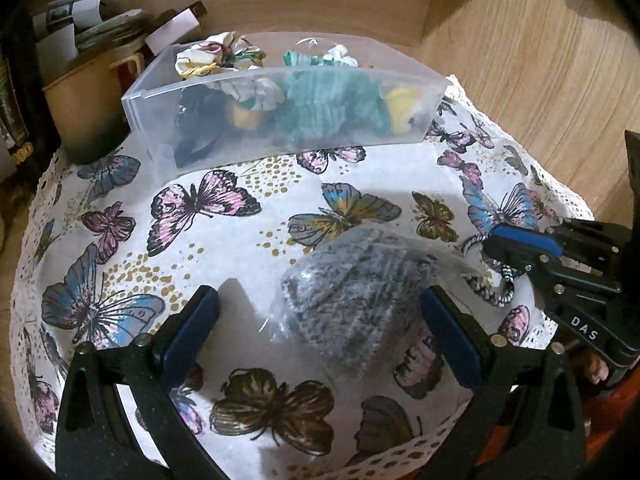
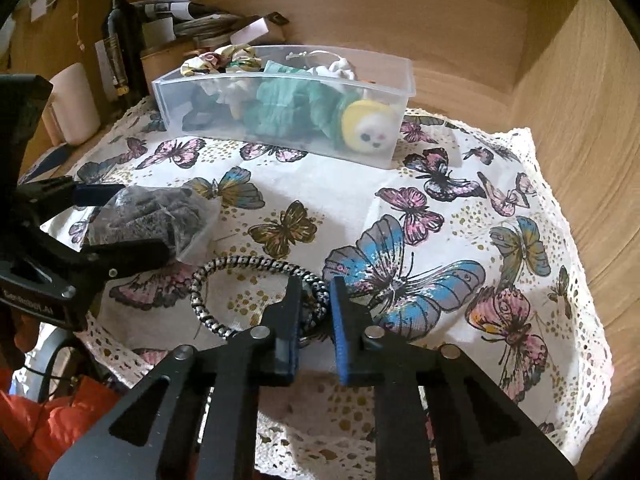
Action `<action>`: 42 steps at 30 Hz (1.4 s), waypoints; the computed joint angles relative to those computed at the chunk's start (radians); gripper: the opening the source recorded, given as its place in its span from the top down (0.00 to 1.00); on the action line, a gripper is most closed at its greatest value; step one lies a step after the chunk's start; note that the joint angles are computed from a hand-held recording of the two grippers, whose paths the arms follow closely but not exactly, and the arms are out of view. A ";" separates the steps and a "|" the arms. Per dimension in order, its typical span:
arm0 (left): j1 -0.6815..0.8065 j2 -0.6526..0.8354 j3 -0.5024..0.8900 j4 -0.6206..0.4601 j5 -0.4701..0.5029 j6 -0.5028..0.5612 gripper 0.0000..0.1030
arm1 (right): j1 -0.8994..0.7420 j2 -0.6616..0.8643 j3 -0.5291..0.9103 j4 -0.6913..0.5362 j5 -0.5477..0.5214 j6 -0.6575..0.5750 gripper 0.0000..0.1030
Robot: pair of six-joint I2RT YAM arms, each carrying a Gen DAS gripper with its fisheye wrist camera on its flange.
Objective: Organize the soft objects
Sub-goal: 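Grasp the beaded bracelet with the right tool while the left tool grasps the grey mesh bag, then drop the bracelet into the box with the right tool while the left drops the mesh bag in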
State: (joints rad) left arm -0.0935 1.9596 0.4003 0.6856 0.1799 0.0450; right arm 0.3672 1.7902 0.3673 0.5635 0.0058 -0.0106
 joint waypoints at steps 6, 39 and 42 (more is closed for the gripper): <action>-0.001 -0.005 -0.003 0.019 0.033 0.035 0.42 | -0.018 0.006 -0.007 0.034 -0.022 0.024 0.92; 0.157 -0.384 0.184 -0.178 0.097 0.009 0.70 | -0.037 -0.250 0.165 0.007 0.006 0.021 0.93; 0.146 -0.331 0.255 -0.206 0.085 0.005 0.70 | -0.032 -0.197 0.222 0.004 0.010 0.017 0.93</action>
State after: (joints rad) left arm 0.0527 1.6282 0.6551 0.4795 0.2654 0.0501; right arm 0.3350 1.5936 0.5894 0.5670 0.0158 0.0067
